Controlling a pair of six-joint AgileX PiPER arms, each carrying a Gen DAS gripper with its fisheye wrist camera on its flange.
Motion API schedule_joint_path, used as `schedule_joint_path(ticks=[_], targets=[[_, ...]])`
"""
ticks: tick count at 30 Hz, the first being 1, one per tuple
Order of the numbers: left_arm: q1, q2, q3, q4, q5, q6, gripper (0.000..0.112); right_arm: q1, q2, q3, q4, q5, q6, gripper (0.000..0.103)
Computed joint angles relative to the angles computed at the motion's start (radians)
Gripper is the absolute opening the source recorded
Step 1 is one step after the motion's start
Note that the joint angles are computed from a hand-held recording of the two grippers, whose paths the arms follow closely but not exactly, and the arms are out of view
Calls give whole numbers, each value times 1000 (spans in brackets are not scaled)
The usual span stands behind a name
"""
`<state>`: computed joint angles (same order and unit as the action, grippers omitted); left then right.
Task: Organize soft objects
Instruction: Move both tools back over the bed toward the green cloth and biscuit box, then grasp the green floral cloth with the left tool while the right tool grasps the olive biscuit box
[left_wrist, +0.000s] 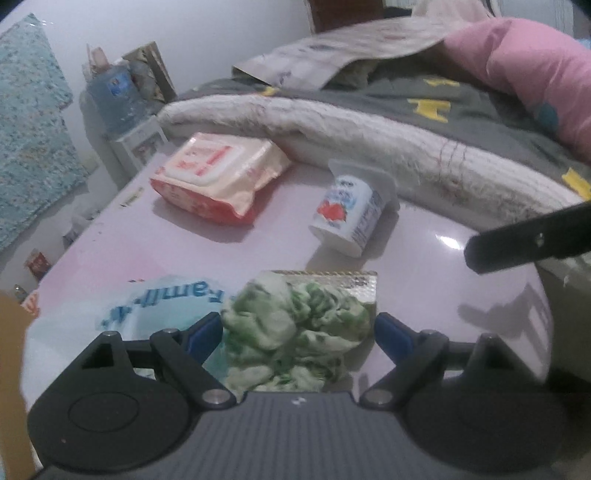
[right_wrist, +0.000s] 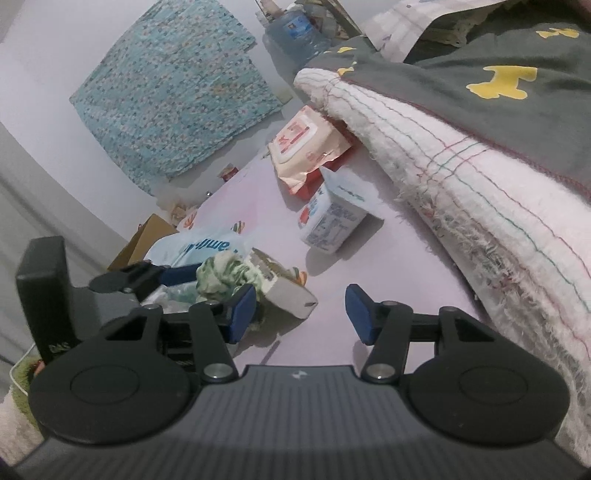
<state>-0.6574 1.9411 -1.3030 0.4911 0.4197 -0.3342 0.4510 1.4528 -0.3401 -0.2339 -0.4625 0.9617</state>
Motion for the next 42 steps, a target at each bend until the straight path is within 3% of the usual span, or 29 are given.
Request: schedule_joint_path(ticks=[2, 9, 13, 21, 25, 32, 36, 42], targets=[[-5, 14, -2, 31, -4, -27, 89, -7, 18, -3, -20, -10, 16, 53], [21, 27, -20, 3, 11, -50, 38, -3, 76, -51, -56, -8, 26, 53], [52, -3, 3, -91, -11, -14, 28, 7, 93, -91, -54, 16, -6, 53], [100, -130, 101, -249, -66, 23, 25, 26, 157, -187, 31, 62, -151, 55], [115, -194, 155, -286, -92, 23, 25, 7, 242, -265, -35, 72, -123, 55], [130, -240, 205, -310, -102, -2, 25, 43, 399, -404, 25, 134, -190, 54], [141, -260, 226, -319, -111, -9, 25, 63, 426, -415, 85, 115, -237, 39], [139, -287, 251, -243, -110, -98, 25, 86, 404, -371, 124, 79, -235, 29]])
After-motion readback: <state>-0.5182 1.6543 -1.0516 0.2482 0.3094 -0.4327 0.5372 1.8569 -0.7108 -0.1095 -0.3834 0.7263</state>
